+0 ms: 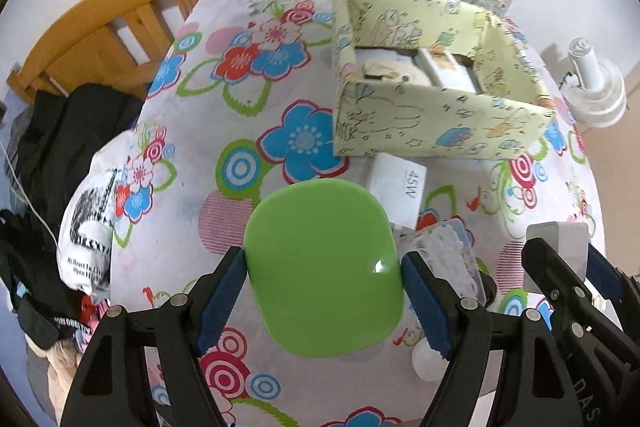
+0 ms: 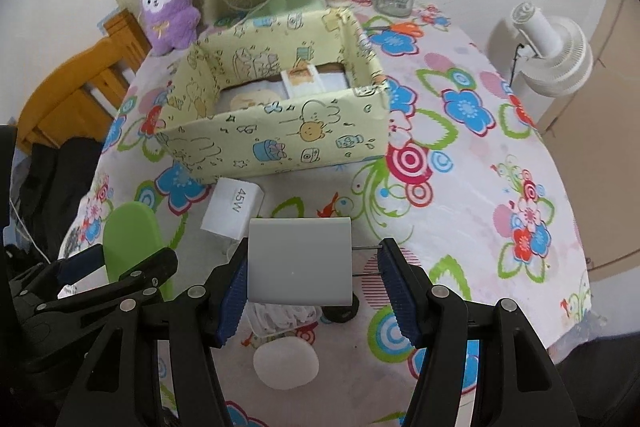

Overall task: Organize rigid objects
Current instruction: 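Grasp the green pad with the left tool while the right tool lifts the white box, then carry the green pad into the patterned box with the left tool while the right tool carries the white box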

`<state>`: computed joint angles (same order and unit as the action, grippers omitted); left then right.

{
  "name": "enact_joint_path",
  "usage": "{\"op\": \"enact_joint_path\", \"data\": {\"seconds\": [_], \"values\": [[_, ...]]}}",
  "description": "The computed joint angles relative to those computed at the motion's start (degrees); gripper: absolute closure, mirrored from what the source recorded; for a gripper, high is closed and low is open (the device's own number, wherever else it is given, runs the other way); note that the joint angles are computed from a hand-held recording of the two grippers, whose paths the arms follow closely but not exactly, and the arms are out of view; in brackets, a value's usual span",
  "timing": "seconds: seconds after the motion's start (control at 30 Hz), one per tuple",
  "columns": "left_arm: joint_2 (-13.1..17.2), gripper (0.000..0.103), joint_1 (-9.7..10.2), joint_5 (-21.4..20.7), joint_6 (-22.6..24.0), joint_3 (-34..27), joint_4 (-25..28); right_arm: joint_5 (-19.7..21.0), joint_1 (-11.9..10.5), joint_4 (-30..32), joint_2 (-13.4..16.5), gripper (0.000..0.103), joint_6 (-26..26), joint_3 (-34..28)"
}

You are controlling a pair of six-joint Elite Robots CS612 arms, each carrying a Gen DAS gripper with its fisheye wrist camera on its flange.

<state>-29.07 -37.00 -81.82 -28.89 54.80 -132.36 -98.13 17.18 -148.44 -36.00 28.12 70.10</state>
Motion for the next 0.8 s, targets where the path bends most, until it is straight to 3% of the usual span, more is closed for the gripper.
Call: {"op": "enact_joint_path", "data": {"seconds": [0.37,0.8], "values": [[-2.1,0.023,-0.27,0.8,3.1,2.6,-4.7,-2.0,0.3,-2.1,-1.9,0.039,2.4,2.0],[-1.5,0.023,-0.89,3.8,2.4,0.2,-5.8,-1.5,-0.7,-3.7,-1.9,0.039,-0.8,0.9]]}}
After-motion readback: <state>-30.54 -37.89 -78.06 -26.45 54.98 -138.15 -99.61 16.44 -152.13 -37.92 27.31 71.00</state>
